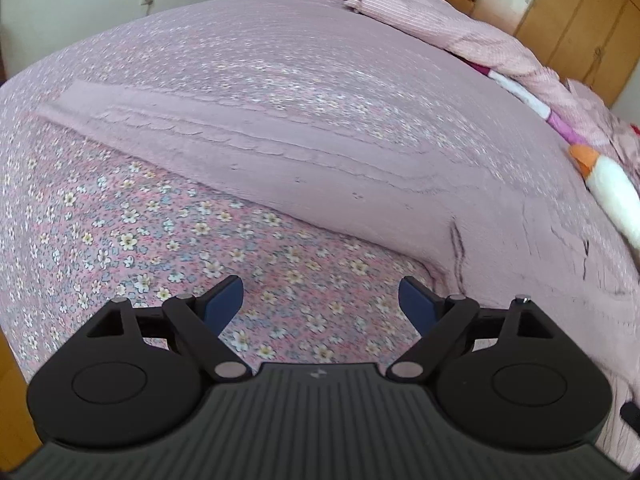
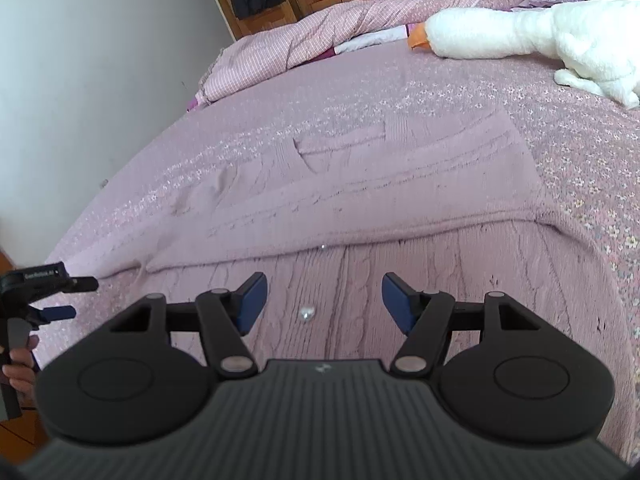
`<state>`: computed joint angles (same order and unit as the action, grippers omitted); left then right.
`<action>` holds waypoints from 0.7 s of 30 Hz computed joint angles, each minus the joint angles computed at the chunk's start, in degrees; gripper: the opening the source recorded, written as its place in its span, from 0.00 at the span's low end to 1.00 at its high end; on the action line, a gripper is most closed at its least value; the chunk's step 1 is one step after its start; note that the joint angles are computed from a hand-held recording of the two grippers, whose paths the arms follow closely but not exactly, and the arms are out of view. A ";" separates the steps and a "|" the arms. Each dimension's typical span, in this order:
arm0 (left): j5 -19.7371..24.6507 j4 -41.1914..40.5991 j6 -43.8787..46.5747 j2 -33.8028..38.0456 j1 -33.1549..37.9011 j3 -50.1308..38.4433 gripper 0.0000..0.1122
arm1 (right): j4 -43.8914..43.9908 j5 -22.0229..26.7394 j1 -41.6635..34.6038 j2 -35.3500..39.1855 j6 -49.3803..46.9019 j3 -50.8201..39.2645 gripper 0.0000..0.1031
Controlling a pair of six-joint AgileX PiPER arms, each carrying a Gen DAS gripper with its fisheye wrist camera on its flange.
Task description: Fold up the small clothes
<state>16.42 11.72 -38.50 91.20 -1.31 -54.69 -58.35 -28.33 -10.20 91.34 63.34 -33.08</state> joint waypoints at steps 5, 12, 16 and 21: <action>-2.10 -3.03 1.42 1.74 2.31 -0.74 0.80 | 4.53 1.36 1.40 -0.46 -3.82 0.87 0.73; -2.95 -0.61 -3.78 5.39 5.32 -3.46 0.81 | 8.34 2.88 2.42 0.24 -6.46 0.60 0.73; -6.83 -0.46 -6.54 6.78 7.09 -3.36 0.83 | 8.64 3.58 2.66 0.68 -7.14 0.21 0.73; -11.90 -9.18 -0.84 8.09 9.26 -2.54 0.86 | 9.42 3.08 2.33 1.95 -8.11 -0.11 0.73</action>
<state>4.52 2.55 -39.34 99.28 7.95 -57.23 -48.94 -25.26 -7.87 93.30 55.23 -33.18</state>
